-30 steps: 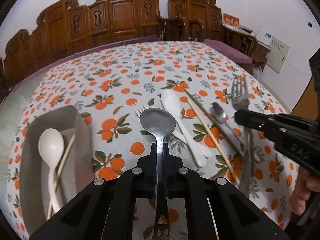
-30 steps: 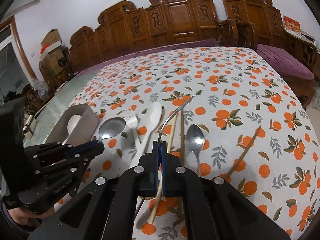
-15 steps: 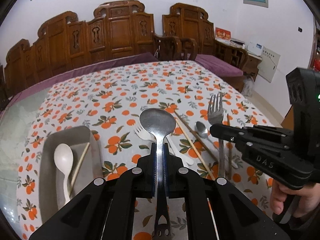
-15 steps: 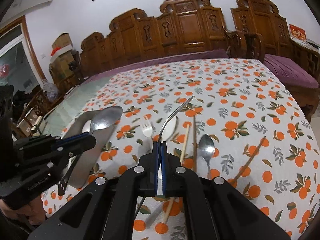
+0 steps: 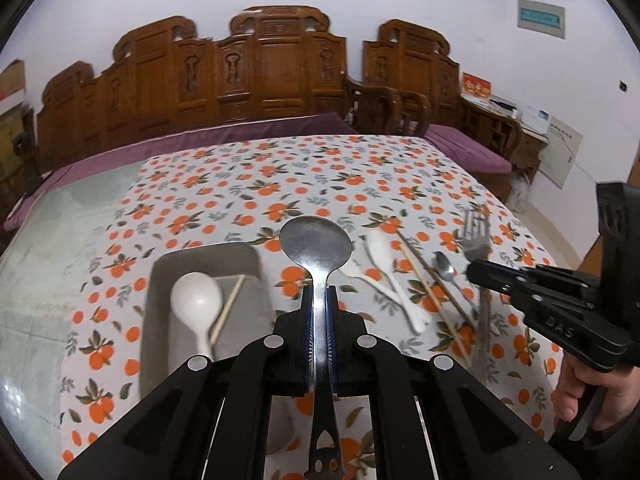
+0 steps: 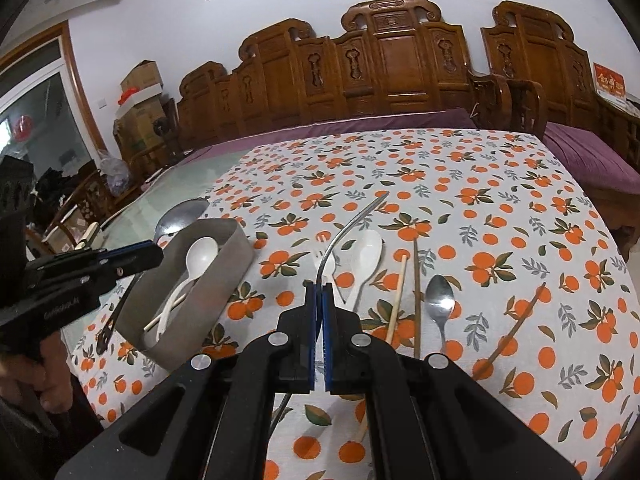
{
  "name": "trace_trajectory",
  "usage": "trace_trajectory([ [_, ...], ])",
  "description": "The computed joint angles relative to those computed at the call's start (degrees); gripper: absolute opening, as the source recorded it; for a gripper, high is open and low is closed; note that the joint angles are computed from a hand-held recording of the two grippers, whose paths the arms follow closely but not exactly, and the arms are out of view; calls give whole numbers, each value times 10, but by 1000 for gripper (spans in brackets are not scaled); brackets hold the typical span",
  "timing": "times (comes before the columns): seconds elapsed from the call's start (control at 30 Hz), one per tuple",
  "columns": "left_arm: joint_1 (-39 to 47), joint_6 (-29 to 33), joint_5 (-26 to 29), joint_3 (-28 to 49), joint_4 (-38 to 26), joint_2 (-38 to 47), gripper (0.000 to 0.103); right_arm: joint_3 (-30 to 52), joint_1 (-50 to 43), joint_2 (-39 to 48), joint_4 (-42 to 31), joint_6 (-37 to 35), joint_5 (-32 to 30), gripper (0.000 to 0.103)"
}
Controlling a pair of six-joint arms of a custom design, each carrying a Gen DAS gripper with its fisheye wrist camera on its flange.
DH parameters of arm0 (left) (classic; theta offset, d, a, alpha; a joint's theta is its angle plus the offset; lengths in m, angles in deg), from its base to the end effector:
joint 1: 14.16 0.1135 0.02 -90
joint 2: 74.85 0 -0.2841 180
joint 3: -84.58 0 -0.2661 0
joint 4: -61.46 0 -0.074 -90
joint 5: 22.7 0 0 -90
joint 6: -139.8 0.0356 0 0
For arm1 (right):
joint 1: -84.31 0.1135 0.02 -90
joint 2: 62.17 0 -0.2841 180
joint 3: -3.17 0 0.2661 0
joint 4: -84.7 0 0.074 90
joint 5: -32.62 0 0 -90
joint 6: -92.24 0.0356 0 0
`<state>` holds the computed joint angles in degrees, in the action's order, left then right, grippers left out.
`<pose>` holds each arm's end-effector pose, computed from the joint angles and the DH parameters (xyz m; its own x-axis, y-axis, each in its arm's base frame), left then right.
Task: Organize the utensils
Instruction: 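Carry the metal spoon into the tray and open the left tool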
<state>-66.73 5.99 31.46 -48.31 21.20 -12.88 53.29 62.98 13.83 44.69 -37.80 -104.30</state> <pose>0.1396 -0.1481 0.2117 -0.6646 -0.0551 -0.7452 -0.0275 0.9984 -0.0493 0.2245 -0.0597 0.1833 -0.6320 -0.2249 -0.7416 -0.5696 0.7838 0.2476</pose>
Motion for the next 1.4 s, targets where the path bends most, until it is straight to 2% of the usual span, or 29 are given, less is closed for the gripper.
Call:
trace_trajectory([
  [0.2,35,10,8,-19,-16,-43,5,-5,6,-22,-15,-4,-6,3],
  [0.43,108,33,52,-59,7,-59,5,-9,14,-42,-27,-7,-12,3],
  [0.6,171,55,97,-87,47,-43,5,-11,22,-45,-25,-5,-9,3],
  [0.83,224,75,132,-105,94,1,5,-12,24,-43,-24,-5,-12,3],
  [1.1,245,85,147,-105,110,47,5,-14,39,-51,-21,5,-3,3],
  [1.4,270,93,172,-107,111,60,5,-25,102,-74,13,55,35,3],
])
